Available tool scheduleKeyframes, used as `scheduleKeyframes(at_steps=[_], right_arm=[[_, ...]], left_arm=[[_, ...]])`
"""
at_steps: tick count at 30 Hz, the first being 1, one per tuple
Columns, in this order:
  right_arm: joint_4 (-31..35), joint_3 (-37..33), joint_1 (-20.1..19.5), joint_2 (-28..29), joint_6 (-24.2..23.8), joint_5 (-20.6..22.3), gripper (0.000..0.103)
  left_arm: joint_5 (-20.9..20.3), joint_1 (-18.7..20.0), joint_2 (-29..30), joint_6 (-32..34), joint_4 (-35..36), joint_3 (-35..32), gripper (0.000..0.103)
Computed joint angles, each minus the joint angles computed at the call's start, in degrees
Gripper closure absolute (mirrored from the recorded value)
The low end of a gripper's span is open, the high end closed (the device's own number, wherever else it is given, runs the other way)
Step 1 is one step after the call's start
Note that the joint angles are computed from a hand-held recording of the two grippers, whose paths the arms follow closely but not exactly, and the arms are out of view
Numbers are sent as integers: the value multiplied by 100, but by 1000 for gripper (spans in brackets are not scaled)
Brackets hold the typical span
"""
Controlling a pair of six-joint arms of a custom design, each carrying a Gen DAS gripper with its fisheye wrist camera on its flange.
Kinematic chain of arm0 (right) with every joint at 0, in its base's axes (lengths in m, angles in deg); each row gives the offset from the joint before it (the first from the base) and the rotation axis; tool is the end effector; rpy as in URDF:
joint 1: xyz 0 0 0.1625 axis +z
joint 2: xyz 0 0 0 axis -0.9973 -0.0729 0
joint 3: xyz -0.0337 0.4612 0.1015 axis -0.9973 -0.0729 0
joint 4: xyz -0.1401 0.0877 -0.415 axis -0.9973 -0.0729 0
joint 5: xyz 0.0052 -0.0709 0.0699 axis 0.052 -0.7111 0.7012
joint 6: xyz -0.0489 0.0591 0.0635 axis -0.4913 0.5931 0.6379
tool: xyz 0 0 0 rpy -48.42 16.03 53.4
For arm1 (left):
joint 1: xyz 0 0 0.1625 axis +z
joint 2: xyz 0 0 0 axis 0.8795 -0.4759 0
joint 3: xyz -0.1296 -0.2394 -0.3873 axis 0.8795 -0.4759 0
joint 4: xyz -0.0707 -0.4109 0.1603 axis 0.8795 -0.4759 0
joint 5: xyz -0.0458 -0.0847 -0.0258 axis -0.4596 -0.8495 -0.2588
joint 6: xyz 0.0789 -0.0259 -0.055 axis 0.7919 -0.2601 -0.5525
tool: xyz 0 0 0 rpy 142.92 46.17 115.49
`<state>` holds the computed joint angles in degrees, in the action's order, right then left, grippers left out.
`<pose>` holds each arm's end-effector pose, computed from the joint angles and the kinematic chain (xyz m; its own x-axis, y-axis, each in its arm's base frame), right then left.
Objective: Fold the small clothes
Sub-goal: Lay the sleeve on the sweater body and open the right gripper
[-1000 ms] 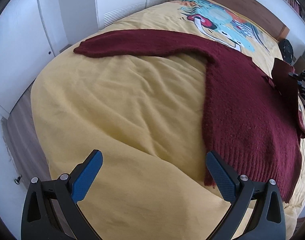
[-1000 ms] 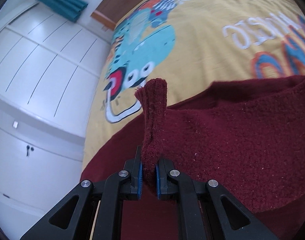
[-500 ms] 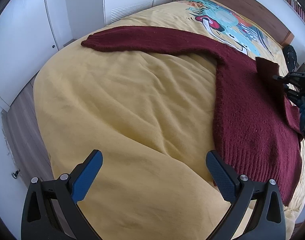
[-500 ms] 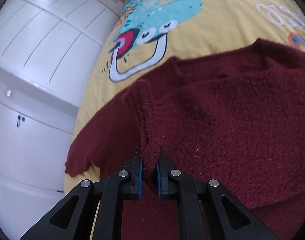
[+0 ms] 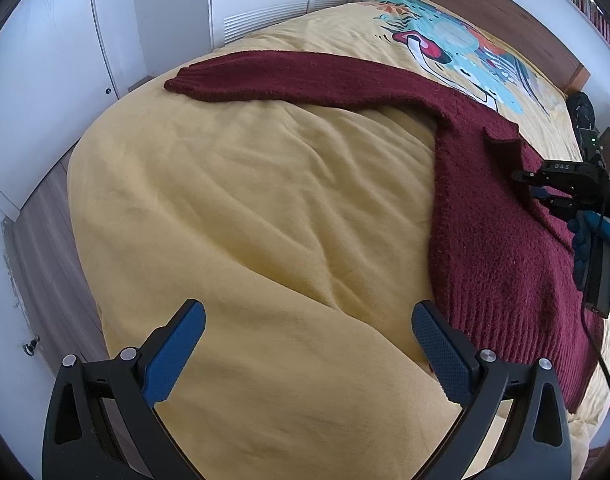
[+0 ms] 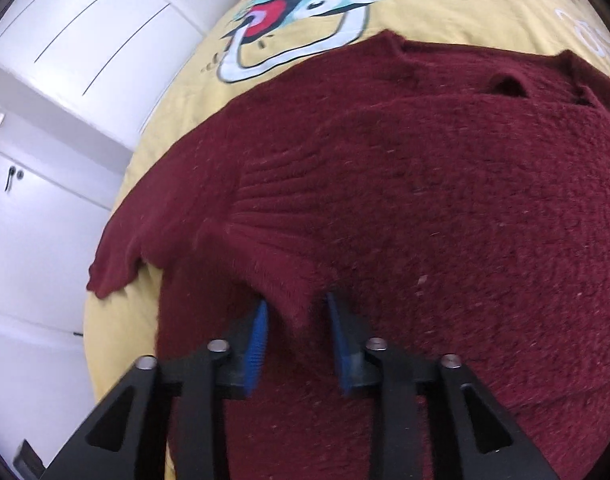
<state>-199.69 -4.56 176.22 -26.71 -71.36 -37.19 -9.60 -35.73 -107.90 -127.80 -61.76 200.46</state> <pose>0.1203 -0.7755 0.0710 -0.8810 -0.4219 0.2143 -0.4359 0.8998 -0.0205 -0.3130 -0.3788 0.0187 -0.6321 -0.6456 -0.4286 -0.1342 0.6359 -0.7600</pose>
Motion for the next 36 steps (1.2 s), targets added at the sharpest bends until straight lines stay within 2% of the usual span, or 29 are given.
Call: scheduleKeyframes(at_steps=[7,10,12,16,18,20,24,27,36], right_arm=[[-26,289,41,-282,-334,120,65],[-279,414,9,-464,-495,102,65],[-555,488,1,-549,-605,-82,65],[-1207,548,-13,-555,-815,-713,65],[-1310,518,-58,-517,-847,-987,65],[-1213,527,-118,-498,-756,-1069,65],[-1197,662,-146,-570,-814,-1041,59],[-1105,737,-130,-655,-817,-863,59],[-1424,1261,-144,-1166,-981,-556,59]], left_arm=[[82,-39,-16,-32,336,-88,1],[180,-94,-21,-246,688,-169,1],[262,-133,-17,-433,978,-237,1],[374,-157,-37,-569,1110,-254,1],[398,-151,-60,-458,961,-218,1],[384,-131,-76,-299,824,-194,1],[378,-125,-111,-101,656,-147,1],[394,-128,-144,-71,607,-118,1],[487,-181,-265,-190,752,-95,1]])
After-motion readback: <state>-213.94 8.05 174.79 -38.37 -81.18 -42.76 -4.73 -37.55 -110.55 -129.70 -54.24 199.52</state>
